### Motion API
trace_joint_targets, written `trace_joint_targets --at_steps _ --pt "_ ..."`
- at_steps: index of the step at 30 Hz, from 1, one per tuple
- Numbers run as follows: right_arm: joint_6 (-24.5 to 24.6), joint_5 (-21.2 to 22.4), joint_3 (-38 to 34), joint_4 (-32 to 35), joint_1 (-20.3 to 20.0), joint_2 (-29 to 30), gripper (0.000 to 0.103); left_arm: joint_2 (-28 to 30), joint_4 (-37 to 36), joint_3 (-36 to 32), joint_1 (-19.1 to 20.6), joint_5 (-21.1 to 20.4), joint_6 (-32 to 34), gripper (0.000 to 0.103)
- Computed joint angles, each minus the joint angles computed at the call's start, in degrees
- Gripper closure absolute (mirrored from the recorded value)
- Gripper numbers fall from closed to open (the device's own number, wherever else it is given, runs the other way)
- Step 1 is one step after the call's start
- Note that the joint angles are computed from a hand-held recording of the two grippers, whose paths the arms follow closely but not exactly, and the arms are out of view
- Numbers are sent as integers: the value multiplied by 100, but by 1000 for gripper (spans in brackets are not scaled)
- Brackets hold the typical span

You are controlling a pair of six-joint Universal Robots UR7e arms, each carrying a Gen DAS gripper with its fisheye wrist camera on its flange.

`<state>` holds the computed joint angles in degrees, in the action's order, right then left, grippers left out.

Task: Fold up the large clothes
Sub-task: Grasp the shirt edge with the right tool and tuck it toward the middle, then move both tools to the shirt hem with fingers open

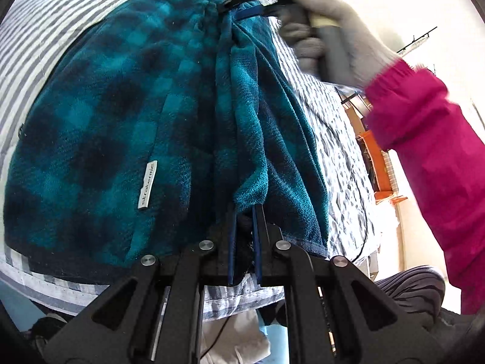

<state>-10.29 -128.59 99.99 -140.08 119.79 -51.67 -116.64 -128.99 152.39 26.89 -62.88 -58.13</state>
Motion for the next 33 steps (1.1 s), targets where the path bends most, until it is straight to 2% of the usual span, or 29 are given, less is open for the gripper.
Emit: trace_joint_targets --at_steps 5,10,12,16,19,22,24,25,28,30,33 --pt "635 693 723 117 -30 -1306 68 -31 192 -86 -157 52 -205 96" --pt "1209 631 1547 598 69 -2399 66 -160 440 -110 -329 131 -416 96" --pt "1404 614 1801 836 50 -2680 65 -288 526 -70 -321 82 -544 96" --pt "1673 812 2451 1035 -36 -3192 52 -606 1151 -73 -382 247 -827 96" --pt "1873 939 2817 992 -167 -3391 51 -773 1438 -83 -507 340 -916 96" --pt "2038 1500 3170 829 -423 -3714 50 -697 1504 -106 -600 389 -977 96" --pt "1983 1844 3318 799 -545 -3812 60 -611 1481 -142 -623 400 -961 96" --pt "1919 1984 3363 811 -571 -3821 77 -582 1506 -175 -629 418 -923 96" --pt "1940 1752 3280 990 -316 -3826 91 -617 1719 -260 -846 462 -1019 96" --pt "2006 1756 3159 1126 -174 -3997 93 -591 1907 -320 -951 565 -996 96" --pt "2120 1460 3206 1025 66 -3880 93 -413 1677 -300 -669 382 -784 96"
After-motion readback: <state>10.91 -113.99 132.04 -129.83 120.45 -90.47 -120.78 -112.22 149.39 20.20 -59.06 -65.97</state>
